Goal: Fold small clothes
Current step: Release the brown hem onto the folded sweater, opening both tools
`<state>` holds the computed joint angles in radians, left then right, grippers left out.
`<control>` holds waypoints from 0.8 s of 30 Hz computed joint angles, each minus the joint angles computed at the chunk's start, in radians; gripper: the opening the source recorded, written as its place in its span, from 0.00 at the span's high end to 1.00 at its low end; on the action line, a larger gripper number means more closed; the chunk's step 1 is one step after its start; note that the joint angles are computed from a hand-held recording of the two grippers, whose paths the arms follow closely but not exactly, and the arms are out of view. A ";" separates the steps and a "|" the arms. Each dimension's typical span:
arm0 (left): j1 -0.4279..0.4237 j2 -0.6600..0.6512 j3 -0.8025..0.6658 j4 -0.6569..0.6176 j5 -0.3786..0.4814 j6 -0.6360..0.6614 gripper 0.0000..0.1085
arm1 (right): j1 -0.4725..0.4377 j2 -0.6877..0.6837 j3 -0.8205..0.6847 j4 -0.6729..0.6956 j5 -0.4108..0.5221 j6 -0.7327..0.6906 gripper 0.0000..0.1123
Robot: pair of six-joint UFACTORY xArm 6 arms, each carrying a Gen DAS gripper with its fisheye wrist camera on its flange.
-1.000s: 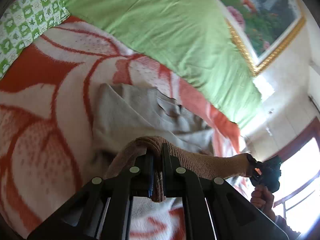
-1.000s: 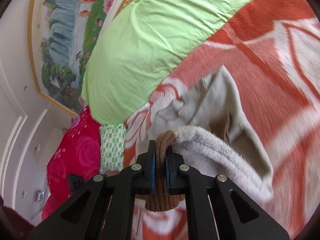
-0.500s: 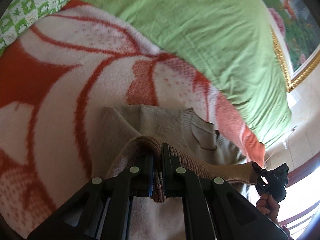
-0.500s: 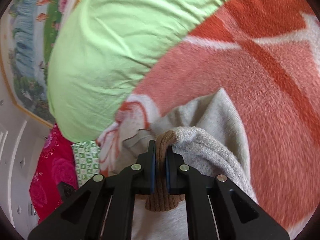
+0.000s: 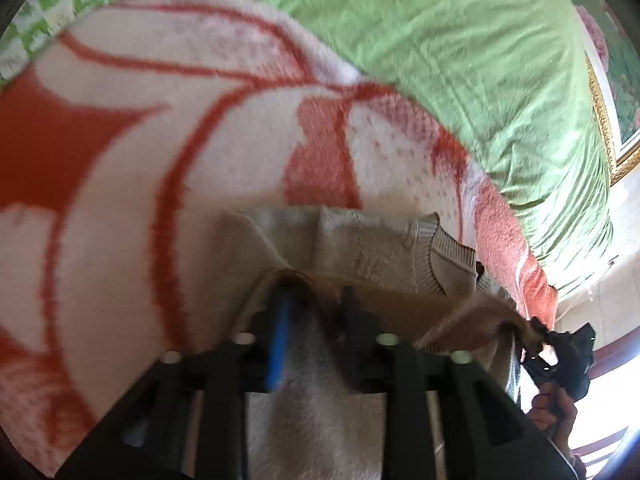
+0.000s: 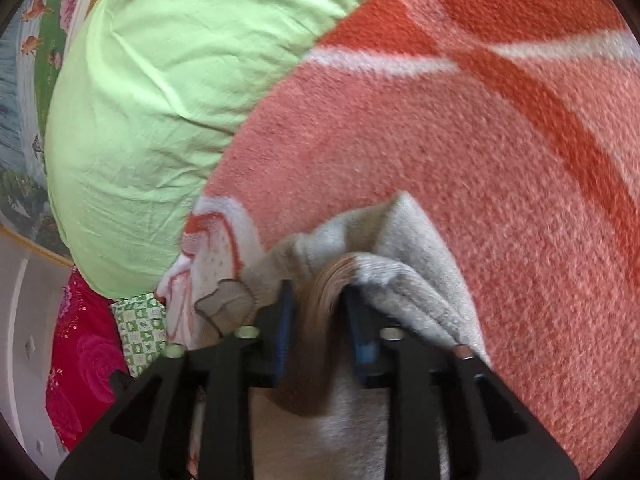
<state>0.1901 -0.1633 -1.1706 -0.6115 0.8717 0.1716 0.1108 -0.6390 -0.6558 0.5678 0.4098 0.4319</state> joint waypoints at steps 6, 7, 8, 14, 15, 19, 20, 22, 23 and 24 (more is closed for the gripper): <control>0.024 -0.141 0.070 0.010 0.052 0.034 0.52 | 0.008 -0.128 0.031 -0.194 0.016 0.151 0.56; 0.019 -0.169 0.087 -0.009 0.074 0.061 0.52 | 0.025 -0.146 0.035 -0.222 0.023 0.162 0.56; 0.007 -0.192 0.102 -0.020 0.094 0.084 0.52 | 0.049 -0.147 0.035 -0.242 0.018 0.169 0.56; -0.158 -0.263 0.183 -0.026 0.160 0.173 0.52 | 0.250 -0.042 -0.036 -0.260 0.069 0.005 0.56; -0.194 -0.257 0.187 -0.003 0.142 0.169 0.52 | 0.282 0.000 -0.064 -0.246 0.084 -0.050 0.56; -0.261 -0.192 0.177 0.063 0.088 0.148 0.52 | 0.329 0.151 -0.159 -0.070 0.141 -0.288 0.56; -0.260 -0.164 0.162 0.066 0.082 0.154 0.52 | 0.320 0.193 -0.182 -0.088 0.169 -0.287 0.56; -0.250 -0.123 0.132 0.075 0.067 0.160 0.57 | 0.286 0.220 -0.183 -0.120 0.196 -0.279 0.56; -0.237 -0.092 0.104 0.073 0.067 0.166 0.63 | 0.260 0.240 -0.190 -0.149 0.199 -0.266 0.57; -0.227 -0.064 0.079 0.078 0.057 0.166 0.66 | 0.235 0.250 -0.191 -0.158 0.185 -0.269 0.58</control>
<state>-0.0366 -0.2270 -1.0918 -0.5330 0.9291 0.3375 0.3454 -0.3894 -0.8468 0.4101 0.5952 0.1629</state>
